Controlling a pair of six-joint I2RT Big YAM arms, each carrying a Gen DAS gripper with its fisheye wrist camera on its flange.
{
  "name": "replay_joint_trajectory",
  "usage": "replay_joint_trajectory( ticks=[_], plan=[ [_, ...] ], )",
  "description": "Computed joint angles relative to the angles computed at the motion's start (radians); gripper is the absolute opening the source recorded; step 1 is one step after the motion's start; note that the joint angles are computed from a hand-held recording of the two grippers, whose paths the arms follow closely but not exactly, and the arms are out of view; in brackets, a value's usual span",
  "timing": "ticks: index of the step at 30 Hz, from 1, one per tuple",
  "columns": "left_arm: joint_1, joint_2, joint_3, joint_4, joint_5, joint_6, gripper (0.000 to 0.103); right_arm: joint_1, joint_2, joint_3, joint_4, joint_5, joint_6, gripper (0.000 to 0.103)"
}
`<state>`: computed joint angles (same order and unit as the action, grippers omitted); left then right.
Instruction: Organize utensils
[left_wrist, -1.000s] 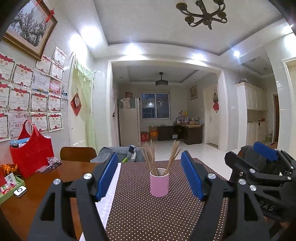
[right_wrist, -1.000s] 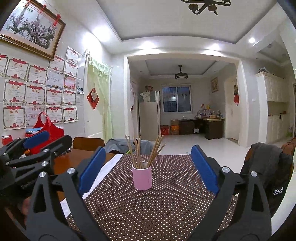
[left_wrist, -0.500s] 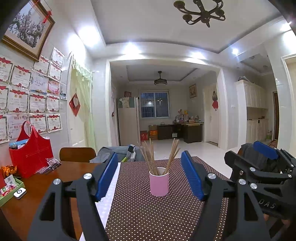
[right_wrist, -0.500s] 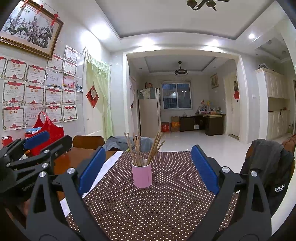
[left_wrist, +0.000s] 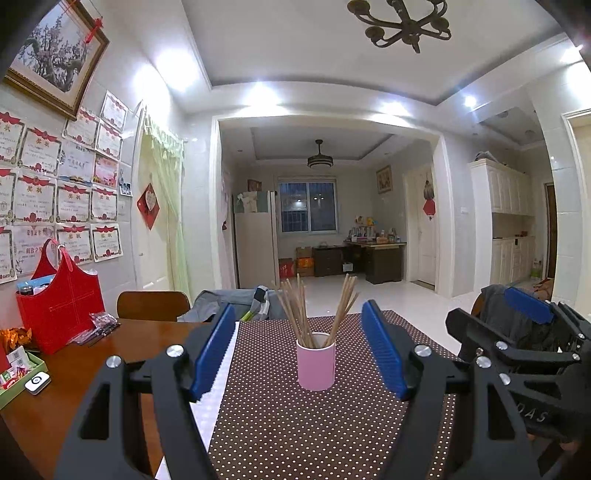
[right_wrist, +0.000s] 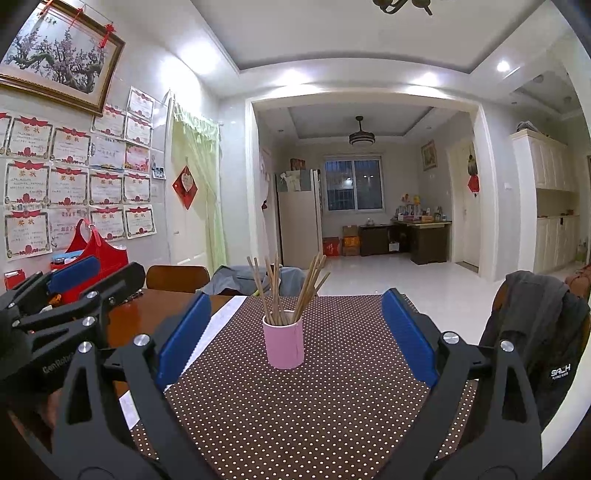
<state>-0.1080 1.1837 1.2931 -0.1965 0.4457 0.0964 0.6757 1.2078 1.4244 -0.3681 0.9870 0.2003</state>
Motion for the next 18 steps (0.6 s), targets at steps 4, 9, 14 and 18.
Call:
replay_joint_trajectory(
  ticks=[4, 9, 14, 18],
  plan=[
    [-0.003, 0.001, -0.004, 0.009, -0.008, 0.000, 0.070, 0.001, 0.002, 0.000, 0.000, 0.002, 0.000, 0.092],
    [-0.004, 0.003, -0.005, 0.004, -0.011, -0.001, 0.070, 0.002, 0.007, 0.005, -0.003, 0.007, -0.001, 0.092],
    [-0.003, 0.000, -0.009, 0.004, -0.015, 0.000, 0.070, -0.001, 0.011, 0.000, -0.002, 0.000, 0.004, 0.092],
    [-0.004, 0.001, -0.006, 0.003, -0.018, 0.002, 0.070, -0.002, 0.013, -0.001, -0.004, -0.005, 0.012, 0.092]
  ],
)
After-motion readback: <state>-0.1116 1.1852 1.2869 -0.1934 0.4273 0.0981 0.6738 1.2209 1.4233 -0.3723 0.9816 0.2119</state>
